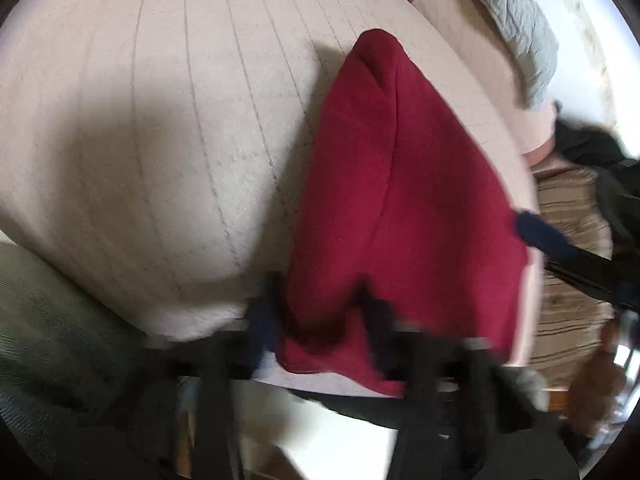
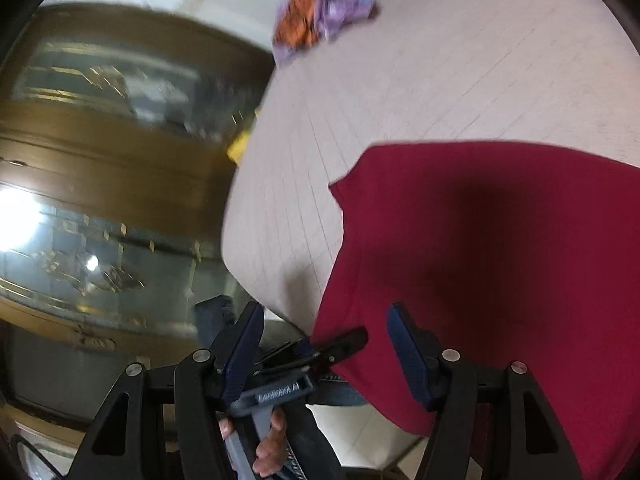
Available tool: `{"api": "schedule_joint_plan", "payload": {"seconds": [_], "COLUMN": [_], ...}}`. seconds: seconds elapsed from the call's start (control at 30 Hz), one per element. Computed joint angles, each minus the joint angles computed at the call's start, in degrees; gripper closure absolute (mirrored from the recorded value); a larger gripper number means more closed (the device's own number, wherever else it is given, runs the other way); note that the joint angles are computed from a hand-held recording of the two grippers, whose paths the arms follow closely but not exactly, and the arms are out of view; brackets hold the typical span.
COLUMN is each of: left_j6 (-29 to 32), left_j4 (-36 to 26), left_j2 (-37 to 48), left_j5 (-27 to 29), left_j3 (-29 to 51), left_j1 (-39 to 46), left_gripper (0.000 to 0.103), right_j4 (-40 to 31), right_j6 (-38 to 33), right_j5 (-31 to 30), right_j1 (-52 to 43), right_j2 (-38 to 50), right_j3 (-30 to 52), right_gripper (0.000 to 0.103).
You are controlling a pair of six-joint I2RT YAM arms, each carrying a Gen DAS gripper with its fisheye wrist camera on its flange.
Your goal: Fold small clothes
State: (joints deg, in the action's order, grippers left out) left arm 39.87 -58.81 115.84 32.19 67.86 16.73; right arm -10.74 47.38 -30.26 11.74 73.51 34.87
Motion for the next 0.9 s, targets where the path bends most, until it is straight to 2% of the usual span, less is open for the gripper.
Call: {"api": "schedule_joint_plan", "payload": {"seconds": [0.1, 0.17, 0.27, 0.3, 0.37, 0.5, 0.53, 0.6, 0.63, 0.67, 0.7, 0.77, 0.83, 0.9], "left_j6": [0.4, 2.4, 12.2, 14.7, 15.9, 16.8, 16.3, 15.7, 16.0, 16.8, 17.8, 19.0, 21.4, 26.6], "left_j4": [-6.0, -9.1, -21.4, -21.8, -20.4, -22.0, -21.7, -21.6, -22.3, -23.0, -23.3, -22.6, -22.0, -23.9], "left_j2": [5.6, 6.1, 9.7, 7.9, 5.7, 7.5, 7.6, 7.7, 8.1, 8.3, 8.5, 6.5, 3.0, -0.9], "left_j5": [3.5, 5.9, 12.9, 13.8, 13.1, 12.4, 12.5, 12.8, 13.1, 13.3, 13.1, 13.4, 14.1, 15.0], "left_j3": [4.8, 6.1, 10.7, 10.0, 8.1, 8.9, 8.9, 8.9, 9.5, 9.8, 10.0, 8.3, 6.3, 4.2], "left_j1": [2.6, 4.0, 6.2, 6.2, 5.6, 5.1, 5.0, 4.7, 4.8, 5.0, 5.4, 5.0, 4.8, 5.0], "left_gripper": [0.091, 0.091, 0.091, 0.091, 0.092, 0.093, 0.093, 0.093, 0.093, 0.093, 0.093, 0.093, 0.093, 0.093], "right_j4": [-5.5, -10.6, -22.7, -26.8, -32.3, -42.4, -44.8, -47.8, -48.9, -49.4, -49.1, -46.0, -38.3, -29.1], "right_j6": [-3.0, -6.0, -10.2, -11.7, -13.3, -17.1, -18.2, -18.6, -19.8, -20.4, -21.0, -21.6, -20.5, -18.7], "right_j5": [-0.2, -0.7, 0.1, 0.4, 1.3, 4.5, 6.1, 9.4, 10.8, 12.2, 13.2, 13.3, 10.3, 5.8], "right_j1": [2.0, 3.0, 3.8, 4.1, 4.2, 5.8, 6.4, 7.3, 7.8, 8.2, 8.3, 7.6, 5.3, 1.4], "right_j2": [11.9, 19.6, 29.8, 33.7, 37.9, 45.2, 47.3, 49.8, 50.5, 50.4, 49.2, 45.2, 38.0, 28.2], "right_j3": [9.9, 17.5, 30.1, 35.0, 41.0, 49.7, 52.1, 55.2, 56.1, 56.2, 55.2, 50.9, 42.4, 31.2], "right_gripper": [0.041, 0.041, 0.041, 0.041, 0.041, 0.043, 0.045, 0.061, 0.063, 0.069, 0.075, 0.080, 0.082, 0.083]}}
